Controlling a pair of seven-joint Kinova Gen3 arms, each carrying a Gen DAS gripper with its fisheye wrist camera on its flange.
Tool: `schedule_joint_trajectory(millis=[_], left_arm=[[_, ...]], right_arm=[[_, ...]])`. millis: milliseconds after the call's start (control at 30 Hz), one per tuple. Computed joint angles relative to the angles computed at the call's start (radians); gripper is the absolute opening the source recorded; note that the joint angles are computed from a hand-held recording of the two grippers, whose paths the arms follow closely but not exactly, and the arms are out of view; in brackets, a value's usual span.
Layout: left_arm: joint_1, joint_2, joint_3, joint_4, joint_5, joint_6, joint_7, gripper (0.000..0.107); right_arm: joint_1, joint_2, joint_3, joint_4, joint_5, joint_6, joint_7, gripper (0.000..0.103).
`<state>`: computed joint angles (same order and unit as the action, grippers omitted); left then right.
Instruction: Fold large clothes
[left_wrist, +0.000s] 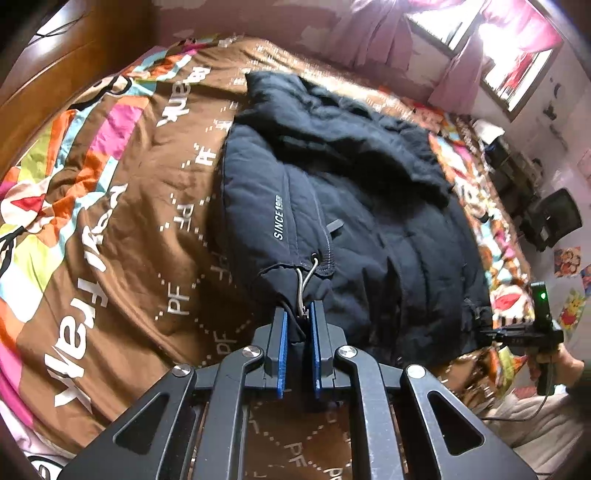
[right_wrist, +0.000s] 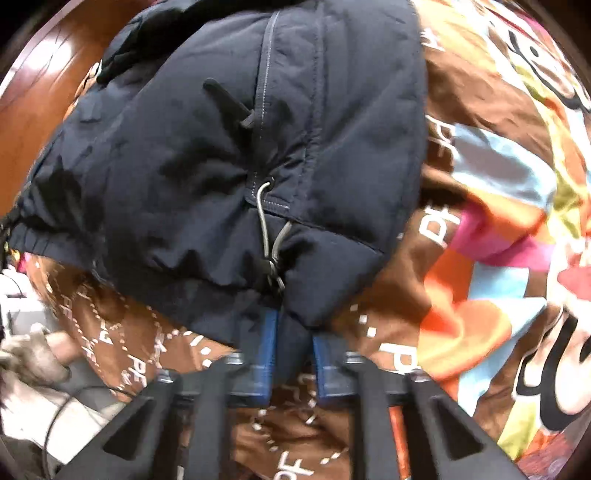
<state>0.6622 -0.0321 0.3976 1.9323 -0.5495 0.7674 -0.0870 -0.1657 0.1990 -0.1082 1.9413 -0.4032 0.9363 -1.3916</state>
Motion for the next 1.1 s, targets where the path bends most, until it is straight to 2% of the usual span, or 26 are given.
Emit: schedule_joint_trajectory(millis=[133,300,400,533,667,733,833,967,1100], left_arm=[[0.007,-0.018,0.022,-0.037,-0.051,0.047,0.041,0.007],[0.003,-0.052,0.037,-0.102,-0.001,0.111,-0.024,0.007],[-0.004,-0.088,0.069,-0.133,0.013,0.154,-0.022,0.007],[-0.029,-0.150,0.124,-0.179,0.041,0.204,0.003,0.007],[-0.074,-0.157,0.173,-0.258,0.045,0.267,-0.038,0.007],[-0.096,-0.137,0.172,-0.305,0.042,0.284,-0.077,0.007],[-0.120,-0.136,0.123,-0.324,0.080,0.241,-0.109,0.007],[-0.173,-0.102,0.055,-0.360,0.121,0.183,-0.173,0.007],[-0.210,-0.053,-0.014,-0.394,0.137,0.138,-0.229,0.007]], right_arm=[[0.007,-0.109,0.003,-0.006,-0.021,0.037,0.028,0.007],[0.004,-0.305,0.042,-0.036,-0.046,0.100,0.029,0.006],[0.010,-0.397,0.094,-0.062,-0.070,0.161,0.047,0.006],[0.004,-0.466,0.153,-0.083,-0.153,0.211,0.040,0.005],[0.011,-0.551,0.200,-0.112,-0.214,0.229,0.019,0.005],[0.011,-0.560,0.195,-0.137,-0.201,0.211,-0.007,0.005],[0.001,-0.531,0.225,-0.175,-0.214,0.191,-0.017,0.005],[0.006,-0.435,0.245,-0.237,-0.248,0.149,-0.001,0.005],[0.038,-0.311,0.221,-0.335,-0.280,0.086,0.004,0.005]])
